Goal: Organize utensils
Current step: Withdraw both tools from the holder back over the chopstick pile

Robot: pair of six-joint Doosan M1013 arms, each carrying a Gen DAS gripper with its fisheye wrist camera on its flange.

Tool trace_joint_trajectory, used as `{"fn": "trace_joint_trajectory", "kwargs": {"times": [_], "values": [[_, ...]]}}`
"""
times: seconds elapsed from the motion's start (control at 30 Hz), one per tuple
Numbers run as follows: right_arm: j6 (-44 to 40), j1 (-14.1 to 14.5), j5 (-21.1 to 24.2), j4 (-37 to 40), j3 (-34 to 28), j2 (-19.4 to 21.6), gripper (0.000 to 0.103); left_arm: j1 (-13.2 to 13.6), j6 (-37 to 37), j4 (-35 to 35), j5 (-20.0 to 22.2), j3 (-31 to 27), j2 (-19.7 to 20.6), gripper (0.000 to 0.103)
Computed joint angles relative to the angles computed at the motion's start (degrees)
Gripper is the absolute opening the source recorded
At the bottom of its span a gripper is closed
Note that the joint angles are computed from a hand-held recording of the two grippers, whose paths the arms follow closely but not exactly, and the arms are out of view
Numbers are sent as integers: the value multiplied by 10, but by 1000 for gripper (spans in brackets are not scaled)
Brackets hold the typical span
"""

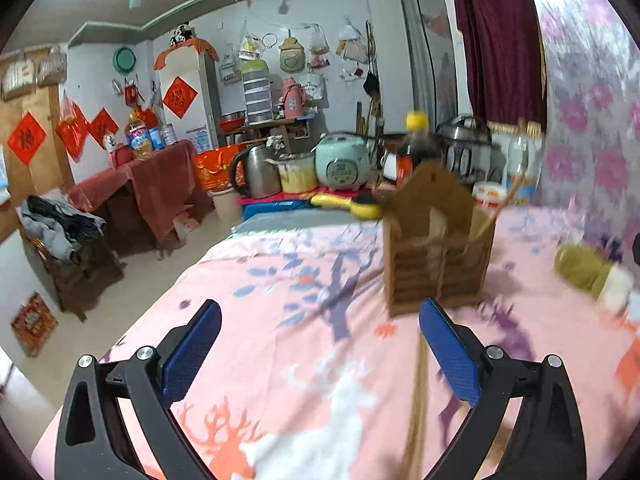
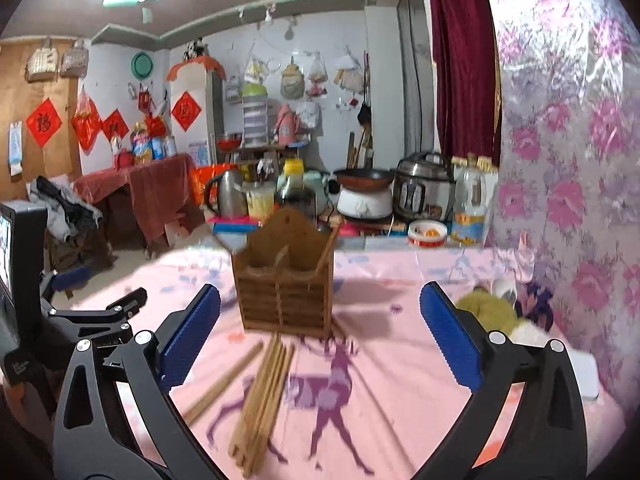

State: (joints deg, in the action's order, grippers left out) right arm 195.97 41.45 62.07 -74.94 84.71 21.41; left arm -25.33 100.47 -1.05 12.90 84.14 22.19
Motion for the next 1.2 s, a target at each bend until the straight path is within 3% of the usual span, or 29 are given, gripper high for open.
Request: {"fn": "trace_joint_trajectory", "kwargs": {"times": [0.1, 0.27, 0.43, 0.67, 0.8, 0.97, 1.07, 1.2], "values": [[-32, 1, 6, 34, 1, 14, 97, -5, -127, 159, 11, 12, 3, 97], [-93, -8, -19, 111, -8, 24, 97, -5, -104, 149, 27, 14, 6, 97], [-96, -11, -66, 144, 6, 16, 97, -10, -183, 235, 27, 12, 9, 97], [-159, -18, -46, 220, -6, 30, 96, -7, -132, 175, 101, -23, 30, 97], [-216, -24, -40, 268, -20, 41, 96, -8, -127, 171, 125, -34, 39, 97], [-301, -30, -69, 330, -30, 51, 92, -6, -131, 169, 151, -50, 49, 97], [-349, -27, -56, 346, -45, 63, 91, -2, -118, 144, 168, -59, 54, 97], [-349, -32, -34, 362, -47, 65, 90, -1, -118, 139, 174, -62, 56, 97]]}}
